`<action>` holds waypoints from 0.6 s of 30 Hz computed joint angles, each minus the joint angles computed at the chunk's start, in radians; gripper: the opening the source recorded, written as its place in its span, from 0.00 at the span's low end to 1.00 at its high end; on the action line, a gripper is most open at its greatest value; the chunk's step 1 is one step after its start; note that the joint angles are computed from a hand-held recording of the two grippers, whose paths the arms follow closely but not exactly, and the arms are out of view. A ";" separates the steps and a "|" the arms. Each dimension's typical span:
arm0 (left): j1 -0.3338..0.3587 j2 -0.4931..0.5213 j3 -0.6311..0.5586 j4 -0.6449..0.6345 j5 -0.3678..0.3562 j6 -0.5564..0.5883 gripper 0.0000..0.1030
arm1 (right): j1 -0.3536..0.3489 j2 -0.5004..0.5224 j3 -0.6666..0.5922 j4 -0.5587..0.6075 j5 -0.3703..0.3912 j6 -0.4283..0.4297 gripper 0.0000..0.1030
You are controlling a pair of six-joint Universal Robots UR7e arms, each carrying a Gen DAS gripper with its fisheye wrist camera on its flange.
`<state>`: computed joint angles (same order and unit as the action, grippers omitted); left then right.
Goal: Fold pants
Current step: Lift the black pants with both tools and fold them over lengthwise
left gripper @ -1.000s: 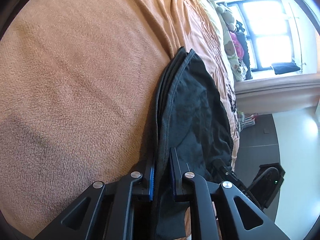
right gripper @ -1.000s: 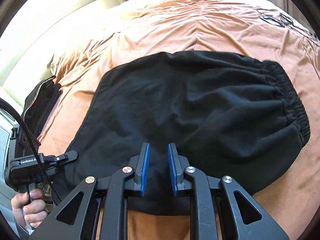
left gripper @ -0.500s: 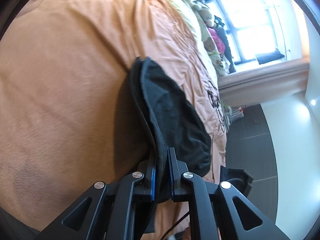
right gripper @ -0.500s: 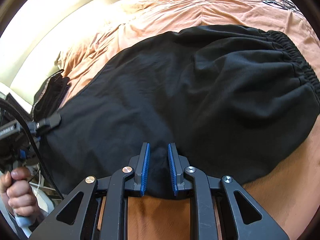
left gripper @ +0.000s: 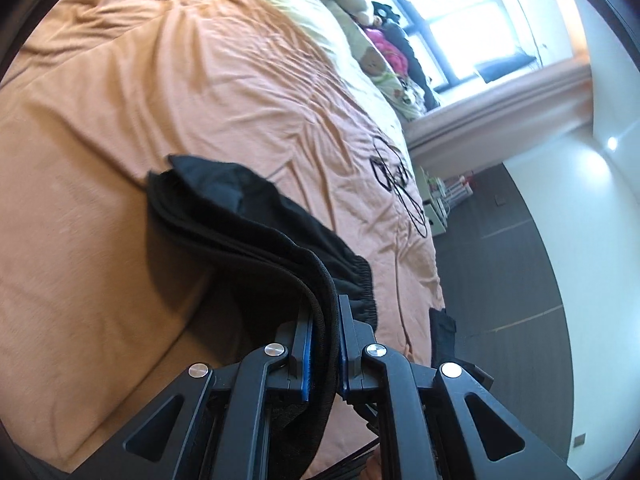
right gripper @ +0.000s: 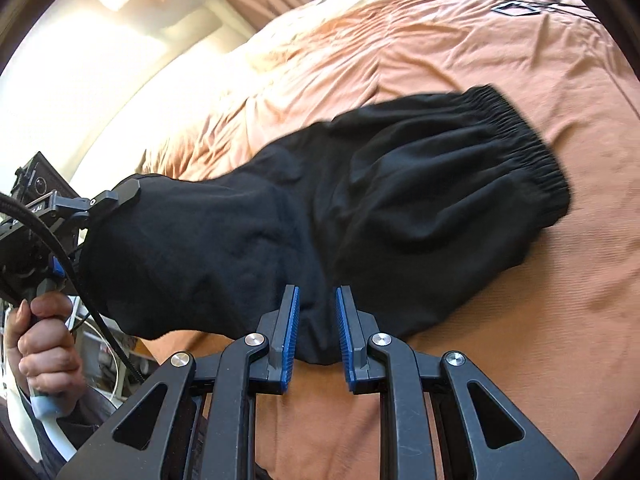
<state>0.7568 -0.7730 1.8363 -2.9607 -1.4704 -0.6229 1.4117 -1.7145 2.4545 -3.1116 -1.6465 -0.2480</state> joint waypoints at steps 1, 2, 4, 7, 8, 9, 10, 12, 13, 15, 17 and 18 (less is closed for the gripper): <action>-0.005 0.011 -0.021 0.016 -0.002 0.007 0.10 | -0.012 -0.022 0.008 0.004 0.010 -0.003 0.16; -0.009 0.018 -0.034 0.026 -0.005 0.012 0.10 | -0.028 -0.045 0.015 0.012 0.023 -0.007 0.16; -0.017 0.039 -0.070 0.055 -0.014 0.026 0.10 | -0.059 -0.090 0.031 0.023 0.052 -0.007 0.16; -0.030 0.079 -0.129 0.102 -0.030 0.046 0.10 | -0.112 -0.152 0.052 0.031 0.092 -0.016 0.16; -0.033 0.089 -0.143 0.113 -0.034 0.049 0.10 | -0.117 -0.158 0.057 0.027 0.098 -0.012 0.16; -0.034 0.103 -0.161 0.127 -0.040 0.055 0.10 | -0.131 -0.169 0.061 0.030 0.110 -0.013 0.16; -0.037 0.118 -0.181 0.143 -0.045 0.059 0.10 | -0.136 -0.174 0.068 0.022 0.113 -0.011 0.16; -0.044 0.140 -0.211 0.168 -0.050 0.069 0.10 | -0.165 -0.210 0.083 0.033 0.138 -0.015 0.16; -0.048 0.157 -0.233 0.186 -0.053 0.074 0.10 | -0.182 -0.218 0.089 0.032 0.152 -0.017 0.16; -0.055 0.178 -0.260 0.210 -0.056 0.079 0.10 | -0.214 -0.247 0.101 0.039 0.177 -0.020 0.16; -0.060 0.194 -0.281 0.229 -0.059 0.084 0.10 | -0.261 -0.283 0.113 0.056 0.213 -0.029 0.16; -0.062 0.209 -0.301 0.246 -0.062 0.087 0.10 | -0.278 -0.301 0.117 0.067 0.226 -0.031 0.16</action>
